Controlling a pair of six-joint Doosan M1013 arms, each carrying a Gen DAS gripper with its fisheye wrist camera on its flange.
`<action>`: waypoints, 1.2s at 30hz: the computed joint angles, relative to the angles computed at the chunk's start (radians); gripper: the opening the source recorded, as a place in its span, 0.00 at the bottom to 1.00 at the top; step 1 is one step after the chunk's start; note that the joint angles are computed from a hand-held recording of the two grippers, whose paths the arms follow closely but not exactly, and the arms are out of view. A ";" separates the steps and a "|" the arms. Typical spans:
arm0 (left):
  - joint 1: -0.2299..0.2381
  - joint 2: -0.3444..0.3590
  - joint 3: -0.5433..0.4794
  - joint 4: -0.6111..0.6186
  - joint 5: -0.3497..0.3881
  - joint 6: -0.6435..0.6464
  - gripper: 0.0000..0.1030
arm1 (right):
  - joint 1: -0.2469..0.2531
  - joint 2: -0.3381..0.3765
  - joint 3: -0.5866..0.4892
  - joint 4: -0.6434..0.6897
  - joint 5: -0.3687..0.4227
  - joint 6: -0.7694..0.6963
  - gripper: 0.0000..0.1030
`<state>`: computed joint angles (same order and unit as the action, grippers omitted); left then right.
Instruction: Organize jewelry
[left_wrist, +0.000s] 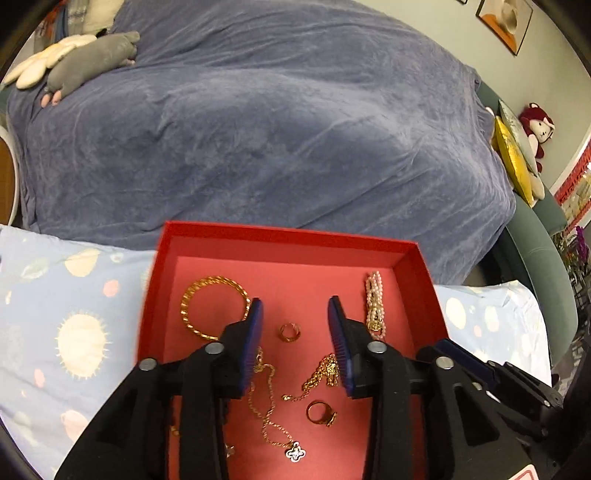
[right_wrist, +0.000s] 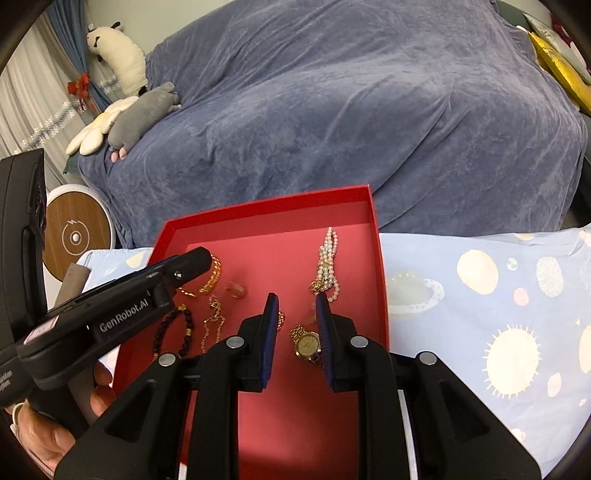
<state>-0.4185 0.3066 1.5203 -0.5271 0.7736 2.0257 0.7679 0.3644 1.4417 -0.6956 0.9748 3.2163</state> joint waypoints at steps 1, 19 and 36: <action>0.005 -0.010 0.006 -0.010 -0.010 0.013 0.39 | 0.007 -0.009 0.005 -0.014 0.001 0.012 0.21; 0.102 -0.340 0.315 0.069 -0.117 0.100 0.52 | 0.270 -0.026 -0.045 -0.127 0.216 0.139 0.42; 0.083 -0.348 0.414 0.135 -0.107 0.076 0.52 | 0.273 0.022 -0.023 -0.006 0.202 0.113 0.42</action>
<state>-0.3353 -0.0415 1.9345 -0.3919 0.6670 2.1017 1.0409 0.3864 1.4190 -0.7012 1.1763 3.3290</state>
